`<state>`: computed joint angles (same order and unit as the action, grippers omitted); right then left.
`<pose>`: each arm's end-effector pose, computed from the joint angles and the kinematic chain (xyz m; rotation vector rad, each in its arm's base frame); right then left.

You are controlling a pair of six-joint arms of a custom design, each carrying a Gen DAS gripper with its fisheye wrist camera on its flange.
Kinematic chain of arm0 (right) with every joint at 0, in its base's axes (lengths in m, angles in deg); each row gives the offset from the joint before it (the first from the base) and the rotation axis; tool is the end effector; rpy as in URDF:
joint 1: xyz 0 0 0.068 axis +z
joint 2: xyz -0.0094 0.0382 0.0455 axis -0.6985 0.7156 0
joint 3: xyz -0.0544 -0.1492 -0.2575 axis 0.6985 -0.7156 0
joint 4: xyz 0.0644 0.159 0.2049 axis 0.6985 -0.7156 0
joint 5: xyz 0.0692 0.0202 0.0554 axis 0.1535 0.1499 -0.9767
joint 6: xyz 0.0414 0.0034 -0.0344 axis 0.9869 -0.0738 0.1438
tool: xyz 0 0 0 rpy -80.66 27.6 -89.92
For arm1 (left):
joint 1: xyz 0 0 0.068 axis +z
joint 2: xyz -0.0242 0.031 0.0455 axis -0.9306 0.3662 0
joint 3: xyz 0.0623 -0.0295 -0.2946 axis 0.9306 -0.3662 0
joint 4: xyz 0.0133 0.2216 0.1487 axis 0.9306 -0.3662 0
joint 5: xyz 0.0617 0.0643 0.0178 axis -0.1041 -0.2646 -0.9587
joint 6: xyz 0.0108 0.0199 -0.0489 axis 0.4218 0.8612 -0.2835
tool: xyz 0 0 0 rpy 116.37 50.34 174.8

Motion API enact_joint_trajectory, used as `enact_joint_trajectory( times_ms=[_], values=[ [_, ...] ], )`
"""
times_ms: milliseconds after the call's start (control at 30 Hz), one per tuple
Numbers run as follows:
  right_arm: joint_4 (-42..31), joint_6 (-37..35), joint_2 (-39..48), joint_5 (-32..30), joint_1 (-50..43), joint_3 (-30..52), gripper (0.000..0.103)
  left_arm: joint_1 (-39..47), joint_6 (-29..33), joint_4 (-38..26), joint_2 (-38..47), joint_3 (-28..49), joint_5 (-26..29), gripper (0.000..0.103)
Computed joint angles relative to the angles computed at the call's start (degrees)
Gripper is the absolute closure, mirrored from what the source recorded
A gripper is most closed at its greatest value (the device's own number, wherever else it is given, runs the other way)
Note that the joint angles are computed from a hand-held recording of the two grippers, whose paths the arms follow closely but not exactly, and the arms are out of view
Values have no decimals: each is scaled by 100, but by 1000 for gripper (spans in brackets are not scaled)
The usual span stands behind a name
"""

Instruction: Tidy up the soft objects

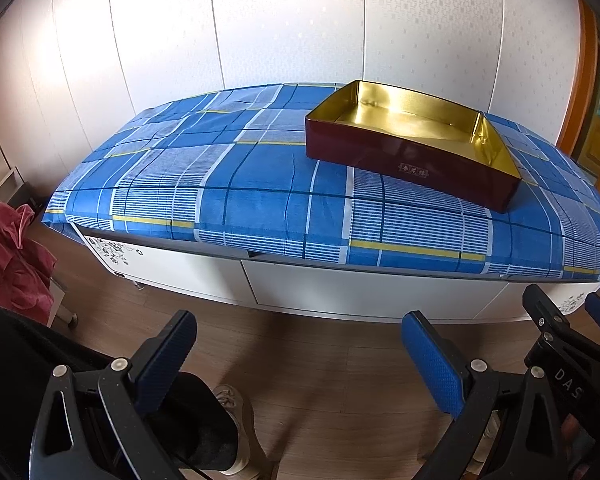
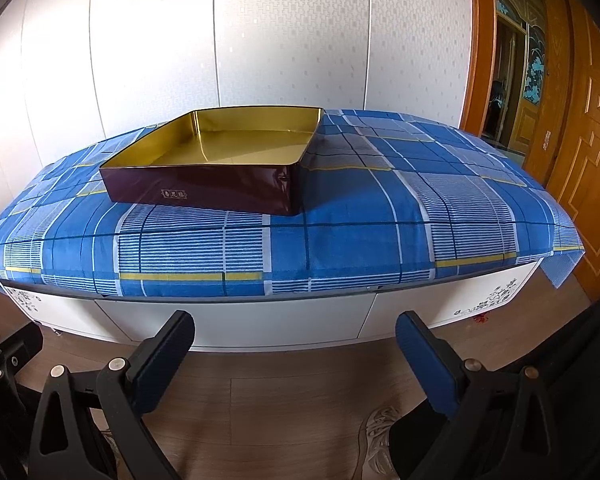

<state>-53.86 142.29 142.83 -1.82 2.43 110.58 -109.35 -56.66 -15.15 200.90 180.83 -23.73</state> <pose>0.1889 0.1633 0.3998 0.6206 2.2248 -0.2254 0.3446 -0.2823 0.3699 0.3209 2.3848 -0.0593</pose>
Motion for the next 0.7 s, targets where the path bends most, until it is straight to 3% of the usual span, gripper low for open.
enact_joint_trajectory(
  times_ms=[700],
  values=[
    [92,-4,-57,-63,-58,-93,1,86,-45,28,-16,-36,263,0]
  ],
)
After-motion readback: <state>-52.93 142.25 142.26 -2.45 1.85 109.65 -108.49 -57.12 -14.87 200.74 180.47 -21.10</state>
